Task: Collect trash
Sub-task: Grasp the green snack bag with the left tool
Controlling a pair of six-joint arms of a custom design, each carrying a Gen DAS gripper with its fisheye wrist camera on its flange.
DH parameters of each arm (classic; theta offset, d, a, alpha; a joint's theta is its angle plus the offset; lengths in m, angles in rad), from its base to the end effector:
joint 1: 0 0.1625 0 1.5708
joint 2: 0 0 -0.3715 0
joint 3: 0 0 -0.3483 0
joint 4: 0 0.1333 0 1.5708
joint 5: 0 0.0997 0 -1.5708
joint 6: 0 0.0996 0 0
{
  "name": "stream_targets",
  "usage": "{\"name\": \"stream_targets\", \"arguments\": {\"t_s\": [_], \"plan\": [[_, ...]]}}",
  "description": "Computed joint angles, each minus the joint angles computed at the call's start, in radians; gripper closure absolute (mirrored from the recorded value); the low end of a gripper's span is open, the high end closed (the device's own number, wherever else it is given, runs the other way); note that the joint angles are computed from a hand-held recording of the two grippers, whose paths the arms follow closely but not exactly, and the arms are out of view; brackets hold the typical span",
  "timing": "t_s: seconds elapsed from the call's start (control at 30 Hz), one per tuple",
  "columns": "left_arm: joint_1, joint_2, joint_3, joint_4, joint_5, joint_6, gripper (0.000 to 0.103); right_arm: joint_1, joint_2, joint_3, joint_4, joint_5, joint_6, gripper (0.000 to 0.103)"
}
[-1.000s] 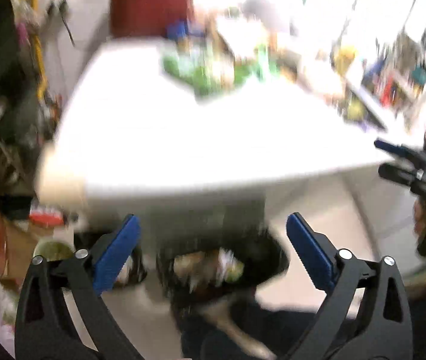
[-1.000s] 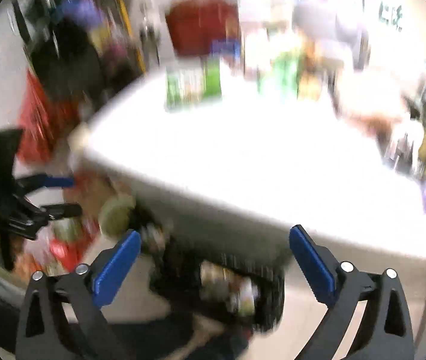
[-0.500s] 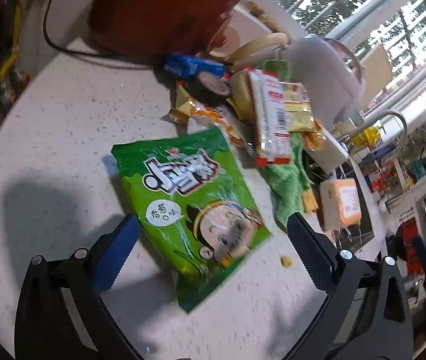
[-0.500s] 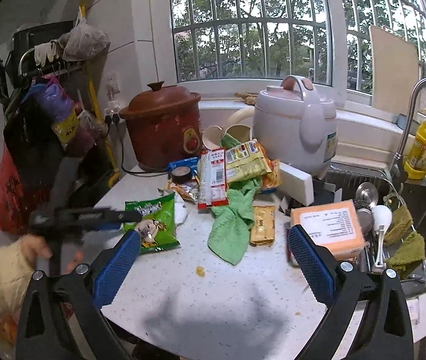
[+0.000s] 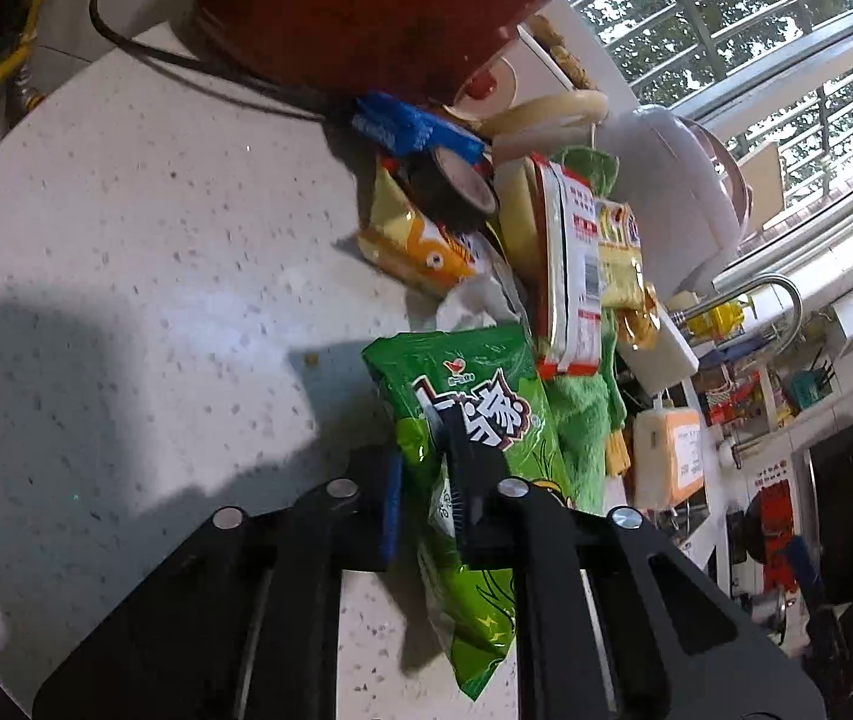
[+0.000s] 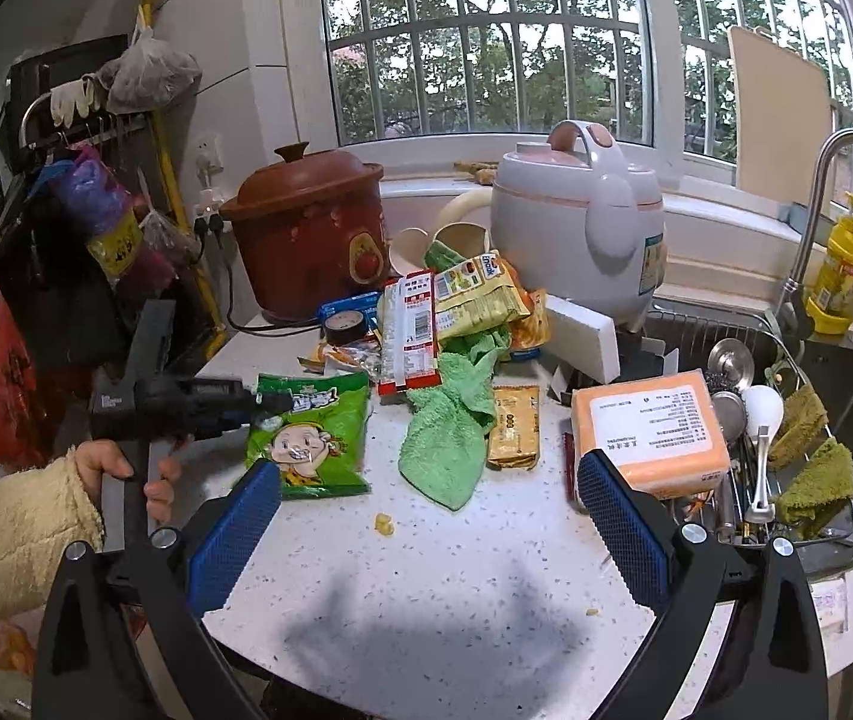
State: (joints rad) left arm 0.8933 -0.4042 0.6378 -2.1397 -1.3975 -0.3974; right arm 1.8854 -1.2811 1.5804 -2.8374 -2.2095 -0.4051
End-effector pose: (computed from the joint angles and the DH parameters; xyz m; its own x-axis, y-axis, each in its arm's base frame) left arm -0.3885 -0.7230 0.1681 -0.9696 0.2438 -0.0228 0.2350 0.9003 -0.3664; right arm 0.2440 -0.5109 0.4525 -0.7721 -0.0120 0.6354 -0.5221 0.5820 -0.6234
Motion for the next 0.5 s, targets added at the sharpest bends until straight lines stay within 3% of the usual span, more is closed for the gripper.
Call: {"name": "stream_targets", "arguments": {"t_s": [0.17,0.27,0.43,0.5], "plan": [[-0.022,-0.014,0.021,-0.044,0.035,0.023,0.098,-0.006,0.036,-0.04,0.0,0.006,-0.021,0.006],[-0.047,-0.058,0.072,-0.105,0.048,0.058,0.099,-0.017,0.09,-0.111,0.0,0.059,-0.063,0.006],[-0.08,-0.148,0.177,-0.176,0.086,0.097,0.1,-0.048,0.293,-0.383,0.092,0.11,-0.086,0.006],[-0.091,-0.196,0.238,-0.201,0.116,0.111,0.1,-0.058,0.383,-0.512,0.157,0.093,-0.067,0.015]]}}
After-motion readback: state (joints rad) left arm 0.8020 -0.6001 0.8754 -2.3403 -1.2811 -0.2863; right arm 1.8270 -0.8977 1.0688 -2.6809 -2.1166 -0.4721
